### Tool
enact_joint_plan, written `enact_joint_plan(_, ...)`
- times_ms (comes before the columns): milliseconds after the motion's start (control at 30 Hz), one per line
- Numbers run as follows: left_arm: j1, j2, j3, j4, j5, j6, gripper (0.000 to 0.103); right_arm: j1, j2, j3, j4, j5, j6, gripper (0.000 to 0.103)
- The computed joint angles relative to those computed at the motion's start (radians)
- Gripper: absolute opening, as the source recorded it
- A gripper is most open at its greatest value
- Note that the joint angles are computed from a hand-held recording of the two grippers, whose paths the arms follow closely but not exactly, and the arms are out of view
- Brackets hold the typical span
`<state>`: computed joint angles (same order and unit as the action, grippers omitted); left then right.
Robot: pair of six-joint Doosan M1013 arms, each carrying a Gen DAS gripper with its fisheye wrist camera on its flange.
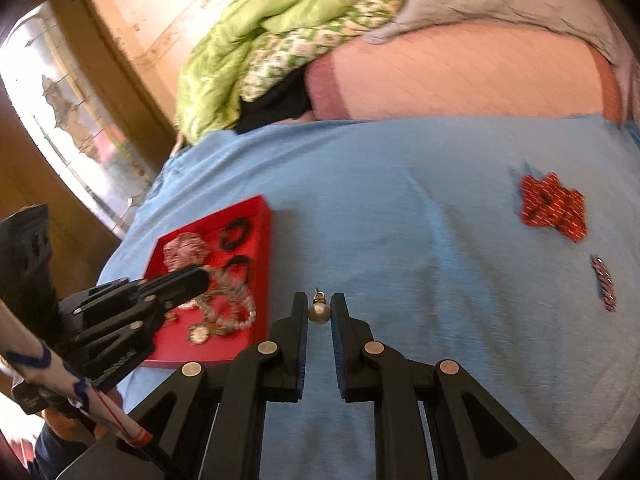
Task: Organize jewelry
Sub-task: 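Grasp the white bead necklace with the left gripper while the right grasps the pearl earring, then carry the bead necklace and pearl earring over the tray with both grippers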
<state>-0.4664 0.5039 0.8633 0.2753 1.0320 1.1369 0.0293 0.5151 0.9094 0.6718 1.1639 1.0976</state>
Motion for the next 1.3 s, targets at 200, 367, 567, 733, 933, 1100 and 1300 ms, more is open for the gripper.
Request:
enact_joint_plan(200,0.028,-0.062,0.087,0.027,-0.02,-0.066,0.005,0.044,-0.015,0.025,0.023,0.01,-0.057,0.012)
enact_joint_plan(367,0.05,-0.113,0.153,0.049,-0.038,-0.131,0.005,0.073,-0.015,0.037,0.037,0.026,-0.073,0.012)
enact_joint_plan(567,0.073,-0.151,0.211,0.052,0.013,-0.212,0.005,0.112,-0.005,0.046,0.049,0.067,-0.083,0.012)
enact_joint_plan(733,0.087,-0.168,0.255,0.031,0.071,-0.245,0.005,0.137,0.018,0.035,0.083,0.109,-0.068,0.012)
enact_joint_plan(933,0.095,-0.157,0.266,0.027,0.116,-0.257,0.005,0.166,0.034,0.035,0.075,0.115,-0.06,0.013)
enact_joint_plan(1100,0.094,-0.134,0.255,0.064,0.161,-0.27,0.005,0.175,0.045,0.032,0.027,0.098,-0.054,0.013)
enact_joint_plan(1300,0.089,-0.11,0.232,0.096,0.199,-0.283,0.006,0.182,0.052,0.022,-0.042,0.071,-0.049,0.013)
